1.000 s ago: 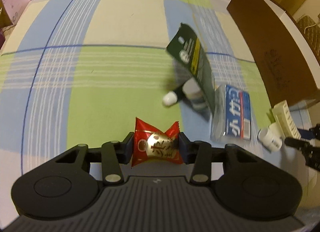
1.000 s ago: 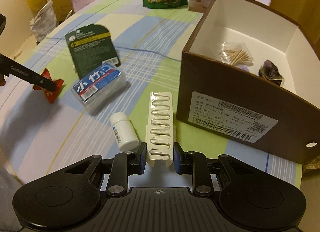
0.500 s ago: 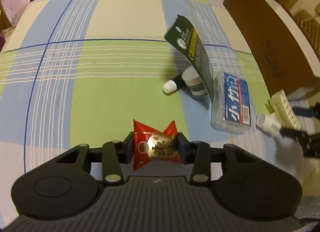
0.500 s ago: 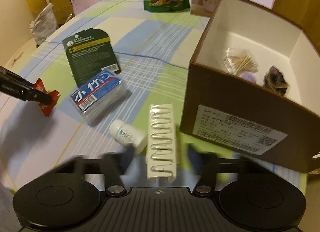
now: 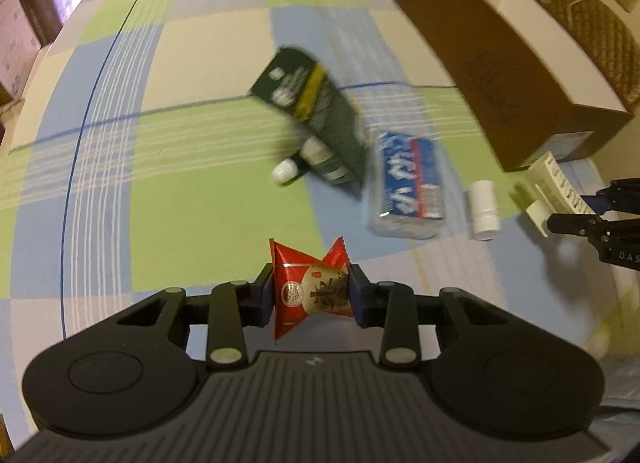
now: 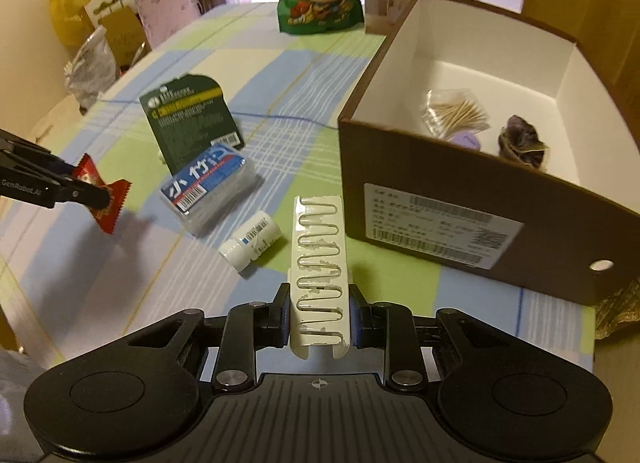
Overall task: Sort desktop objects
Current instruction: 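Carry the candy packet and white holder over the brown box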
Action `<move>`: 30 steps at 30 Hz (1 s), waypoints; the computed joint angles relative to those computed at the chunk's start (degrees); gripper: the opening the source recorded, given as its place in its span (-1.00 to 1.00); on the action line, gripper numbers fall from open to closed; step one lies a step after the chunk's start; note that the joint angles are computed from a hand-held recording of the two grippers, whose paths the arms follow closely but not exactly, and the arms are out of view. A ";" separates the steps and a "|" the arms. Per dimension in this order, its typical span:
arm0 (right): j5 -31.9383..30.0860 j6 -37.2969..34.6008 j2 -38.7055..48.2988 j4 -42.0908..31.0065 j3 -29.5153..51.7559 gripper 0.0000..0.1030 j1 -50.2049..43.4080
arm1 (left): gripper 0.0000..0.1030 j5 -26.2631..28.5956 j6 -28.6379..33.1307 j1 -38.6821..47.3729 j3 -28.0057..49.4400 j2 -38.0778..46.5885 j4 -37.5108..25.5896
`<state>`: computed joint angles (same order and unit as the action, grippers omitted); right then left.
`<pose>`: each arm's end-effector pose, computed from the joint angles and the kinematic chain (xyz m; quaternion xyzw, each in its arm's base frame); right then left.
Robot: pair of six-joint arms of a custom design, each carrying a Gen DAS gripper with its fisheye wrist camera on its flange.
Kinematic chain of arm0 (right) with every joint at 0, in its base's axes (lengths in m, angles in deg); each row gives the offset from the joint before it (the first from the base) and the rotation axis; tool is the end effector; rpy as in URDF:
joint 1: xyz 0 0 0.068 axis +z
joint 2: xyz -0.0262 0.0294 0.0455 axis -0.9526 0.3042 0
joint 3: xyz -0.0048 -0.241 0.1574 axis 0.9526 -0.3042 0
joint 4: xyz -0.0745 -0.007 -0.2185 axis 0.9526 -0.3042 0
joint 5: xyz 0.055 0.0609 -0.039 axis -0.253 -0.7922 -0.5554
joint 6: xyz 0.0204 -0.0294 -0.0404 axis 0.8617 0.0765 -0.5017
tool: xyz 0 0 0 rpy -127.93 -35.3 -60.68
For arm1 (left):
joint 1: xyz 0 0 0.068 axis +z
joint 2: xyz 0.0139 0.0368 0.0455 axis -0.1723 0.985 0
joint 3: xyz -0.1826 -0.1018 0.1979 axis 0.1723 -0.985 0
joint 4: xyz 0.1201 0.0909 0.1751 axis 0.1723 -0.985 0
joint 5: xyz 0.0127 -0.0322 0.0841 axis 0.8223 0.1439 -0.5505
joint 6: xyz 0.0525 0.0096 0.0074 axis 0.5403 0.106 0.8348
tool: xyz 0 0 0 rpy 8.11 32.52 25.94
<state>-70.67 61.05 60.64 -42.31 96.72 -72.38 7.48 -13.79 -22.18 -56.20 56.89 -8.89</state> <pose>0.1987 0.0107 0.1025 -0.2087 0.9374 0.1050 0.2582 0.2259 -0.0534 0.0956 0.1139 0.9687 -0.0812 0.2051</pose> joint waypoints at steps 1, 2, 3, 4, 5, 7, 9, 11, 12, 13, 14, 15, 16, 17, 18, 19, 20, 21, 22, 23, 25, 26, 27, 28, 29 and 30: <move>-0.18 -0.31 -1.16 -0.99 -0.15 -0.42 -0.63 | -0.39 -0.11 -0.25 -0.91 0.13 -1.04 -0.60; -0.49 -0.67 -2.08 -1.96 -0.27 -0.42 -1.39 | -0.39 -0.29 -0.55 -2.02 0.32 -2.12 -1.15; -0.83 -0.97 -2.88 -2.87 -0.38 -0.42 -2.20 | -0.39 -0.48 -0.84 -3.12 0.56 -3.17 -1.71; -1.12 -1.05 -3.44 -3.35 -0.57 -0.42 -2.91 | -0.39 -0.66 -1.13 -4.24 0.85 -4.11 -2.26; -1.46 -1.32 -4.14 -4.08 -0.74 -0.42 -3.81 | -0.39 -0.80 -1.45 -5.42 1.22 -4.79 -2.70; -1.99 -1.89 -5.42 -5.17 -1.20 -0.42 -5.49 | -0.39 -1.18 -2.20 -8.15 2.06 -5.75 -3.29; -2.61 -3.03 -6.82 -6.49 -1.52 -0.42 -7.53 | -0.39 -1.97 -3.03 -11.13 3.11 -6.10 -3.69; -3.72 -4.40 -8.38 -8.30 -1.59 -0.42 -10.16 | -0.39 -2.75 -3.83 -13.60 4.58 -5.84 -4.25; -4.38 -5.19 -9.08 -9.44 -1.43 -0.42 -11.63 | -0.39 -3.27 -4.30 -14.90 5.35 -5.68 -4.41; -5.05 -6.01 -9.74 -10.61 -1.22 -0.42 -13.12 | -0.39 -3.74 -4.70 -16.09 6.10 -5.47 -4.53; -5.71 -6.76 -10.40 -11.72 -0.98 -0.42 -14.55 | -0.39 -4.10 -5.03 -17.10 6.79 -5.23 -4.57; -6.37 -7.57 -11.01 -13.03 -0.57 -0.42 -15.97 | -0.39 -4.51 -5.35 -18.20 7.66 -5.01 -4.82; -7.24 -8.57 -11.62 -14.54 -0.03 -0.42 -17.64 | -0.39 -4.84 -5.53 -19.08 8.38 -4.72 -4.95; -8.09 -9.40 -12.15 -15.93 0.55 -0.42 -19.12 | -0.39 -5.25 -5.74 -19.93 9.20 -4.35 -5.09; -8.92 -10.34 -12.67 -17.39 1.19 -0.42 -20.56 | -0.39 -5.65 -5.93 -20.75 10.05 -3.97 -5.24; -9.77 -11.36 -13.16 -18.91 1.88 -0.42 -22.03 | -0.39 -6.02 -6.08 -21.52 10.91 -3.57 -5.38; -10.60 -12.17 -13.51 -20.26 2.61 -0.42 -23.33 | -0.39 -6.31 -6.17 -22.19 11.75 -3.23 -5.51; -11.47 -12.95 -13.79 -21.70 3.45 -0.42 -24.57 | -0.39 -6.61 -6.23 -22.80 12.49 -3.04 -5.68; -12.52 -13.87 -14.02 -23.48 4.50 -0.42 -25.89 | -0.39 -6.92 -6.27 -23.39 13.23 -2.84 -5.86; -13.49 -14.58 -14.16 -24.99 5.50 -0.42 -26.93 | -0.39 -7.20 -6.30 -23.96 13.97 -2.67 -6.08; -15.40 -16.01 -14.29 -28.20 7.78 -0.42 -28.79 | -0.39 -7.64 -6.33 -24.99 15.40 -2.45 -6.57; -16.31 -16.70 -14.23 -29.61 8.87 -0.42 -29.59 | -0.39 -7.87 -6.29 -25.48 16.13 -2.27 -6.77; -17.24 -17.42 -14.23 -31.09 10.02 -0.42 -30.41 | -0.39 -8.10 -6.23 -25.95 16.84 -2.11 -7.04; -18.13 -18.35 -14.01 -32.56 11.26 -0.42 -31.27 | -0.39 -8.33 -6.17 -26.37 17.56 -1.90 -7.27; -18.85 -18.99 -13.90 -33.72 12.34 -0.42 -31.86 | -0.39 -8.51 -6.13 -26.76 18.37 -1.61 -7.48; -19.42 -19.40 -13.92 -34.65 13.27 -0.42 -32.28 | -0.39 -8.68 -6.08 -27.12 19.15 -1.31 -7.67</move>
